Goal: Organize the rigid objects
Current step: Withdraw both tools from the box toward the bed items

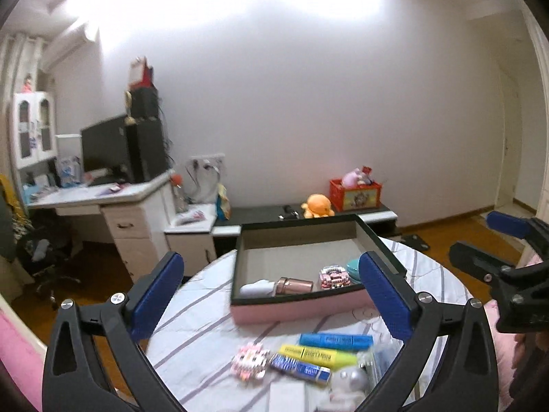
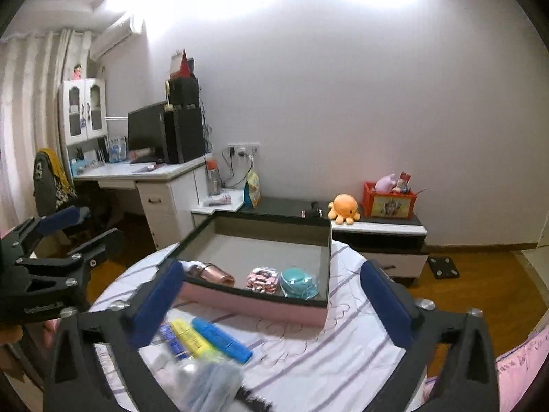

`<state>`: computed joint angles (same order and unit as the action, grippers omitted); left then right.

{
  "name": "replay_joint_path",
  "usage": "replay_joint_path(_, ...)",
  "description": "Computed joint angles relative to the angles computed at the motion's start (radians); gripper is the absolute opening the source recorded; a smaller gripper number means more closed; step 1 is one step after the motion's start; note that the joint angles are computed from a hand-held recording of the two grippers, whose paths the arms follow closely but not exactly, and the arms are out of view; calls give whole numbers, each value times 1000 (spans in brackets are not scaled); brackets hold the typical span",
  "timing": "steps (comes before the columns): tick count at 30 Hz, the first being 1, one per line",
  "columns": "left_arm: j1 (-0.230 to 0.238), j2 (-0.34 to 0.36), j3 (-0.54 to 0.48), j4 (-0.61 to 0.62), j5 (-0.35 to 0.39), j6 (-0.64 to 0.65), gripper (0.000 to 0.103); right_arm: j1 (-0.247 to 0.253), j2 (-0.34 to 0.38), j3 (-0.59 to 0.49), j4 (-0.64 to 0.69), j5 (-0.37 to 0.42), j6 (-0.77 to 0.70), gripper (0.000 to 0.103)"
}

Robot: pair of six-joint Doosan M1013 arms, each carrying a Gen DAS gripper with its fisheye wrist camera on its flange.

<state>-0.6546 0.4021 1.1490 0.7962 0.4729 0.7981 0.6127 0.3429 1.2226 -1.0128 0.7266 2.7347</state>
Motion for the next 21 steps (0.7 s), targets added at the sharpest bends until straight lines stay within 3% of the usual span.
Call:
replay_joint_path(3,-13,-48,73,89,-3,-81,103,34,-33,45,-61,16,62,103)
replay_joint_path(8,-6,-97,150,-10,-10,7,103,71,-51,83,-116,97,119,103)
replay_joint_path(13,-2,-102,175,-110,35,86,103,85,-53,112,-69,136,151,103)
replay_joint_path(21,10,-87,180,-212,97,179,103,78,-12,91,63,134,95,103)
